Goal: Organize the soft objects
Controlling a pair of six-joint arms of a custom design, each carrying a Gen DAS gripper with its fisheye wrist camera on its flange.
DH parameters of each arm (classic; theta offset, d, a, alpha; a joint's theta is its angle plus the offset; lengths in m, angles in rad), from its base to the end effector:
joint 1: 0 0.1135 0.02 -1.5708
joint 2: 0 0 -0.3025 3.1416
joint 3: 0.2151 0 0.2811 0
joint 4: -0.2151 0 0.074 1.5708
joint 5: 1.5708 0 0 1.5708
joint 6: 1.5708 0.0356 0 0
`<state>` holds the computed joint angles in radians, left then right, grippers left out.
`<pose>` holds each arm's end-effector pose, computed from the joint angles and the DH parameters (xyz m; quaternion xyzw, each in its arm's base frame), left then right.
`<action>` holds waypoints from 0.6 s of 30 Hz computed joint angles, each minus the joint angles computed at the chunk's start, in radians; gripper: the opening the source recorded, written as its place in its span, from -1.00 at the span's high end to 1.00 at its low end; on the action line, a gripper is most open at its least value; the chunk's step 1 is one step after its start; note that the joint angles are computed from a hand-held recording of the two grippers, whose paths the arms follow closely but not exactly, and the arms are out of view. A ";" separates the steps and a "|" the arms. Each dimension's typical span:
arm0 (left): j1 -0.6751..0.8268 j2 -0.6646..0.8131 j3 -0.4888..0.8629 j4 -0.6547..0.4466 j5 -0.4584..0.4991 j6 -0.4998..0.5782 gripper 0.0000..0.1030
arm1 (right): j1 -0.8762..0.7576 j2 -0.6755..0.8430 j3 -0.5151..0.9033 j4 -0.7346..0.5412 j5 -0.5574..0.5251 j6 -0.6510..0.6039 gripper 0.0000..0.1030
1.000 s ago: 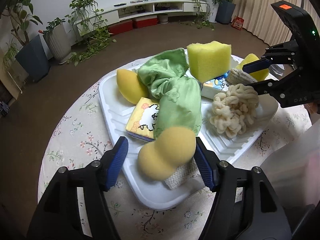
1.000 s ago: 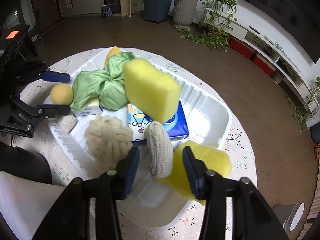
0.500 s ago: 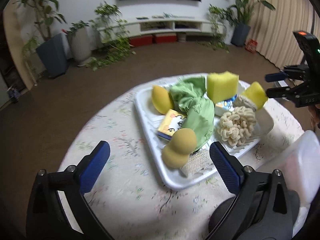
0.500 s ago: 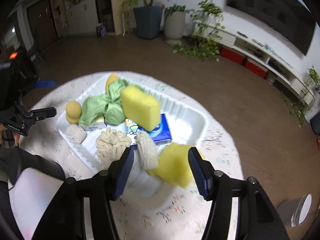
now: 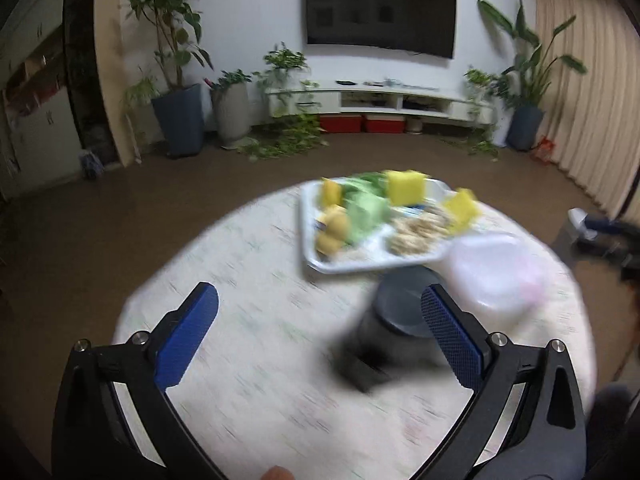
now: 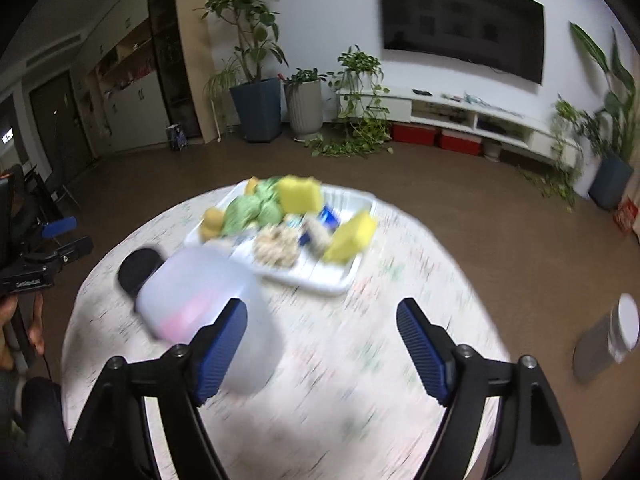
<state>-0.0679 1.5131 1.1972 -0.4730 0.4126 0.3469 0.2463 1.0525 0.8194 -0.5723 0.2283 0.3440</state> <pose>0.3556 -0.0385 0.3116 0.2627 0.8695 -0.1357 0.3957 0.2216 0.0474 0.2928 0.0875 0.9184 0.0068 0.3857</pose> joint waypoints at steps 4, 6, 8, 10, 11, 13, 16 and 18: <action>-0.040 -0.132 -0.112 -0.081 -0.068 -0.025 -1.00 | 0.280 -0.058 -0.058 -0.074 0.187 0.260 -0.62; -0.052 -0.196 -0.178 -0.082 -0.064 -0.034 -1.00 | 0.405 -0.070 -0.080 -0.096 0.271 0.406 -0.66; -0.061 -0.234 -0.225 -0.085 -0.065 -0.047 -1.00 | 0.492 -0.072 -0.100 -0.117 0.333 0.520 -0.67; -0.081 -0.269 -0.270 -0.077 -0.104 -0.074 -1.00 | 0.577 -0.042 -0.103 -0.170 0.410 0.647 -0.67; -0.101 -0.282 -0.288 -0.071 -0.160 -0.100 -1.00 | 0.605 -0.031 -0.106 -0.189 0.428 0.688 -0.67; -0.127 -0.299 -0.308 -0.067 -0.254 -0.136 -1.00 | 0.644 -0.014 -0.105 -0.232 0.448 0.772 -0.67; -0.136 -0.324 -0.323 -0.055 -0.281 -0.159 -1.00 | 0.702 -0.018 -0.095 -0.294 0.489 0.890 -0.67; -0.138 -0.349 -0.333 -0.057 -0.273 -0.173 -1.00 | 0.749 0.000 -0.068 -0.348 0.527 0.967 -0.67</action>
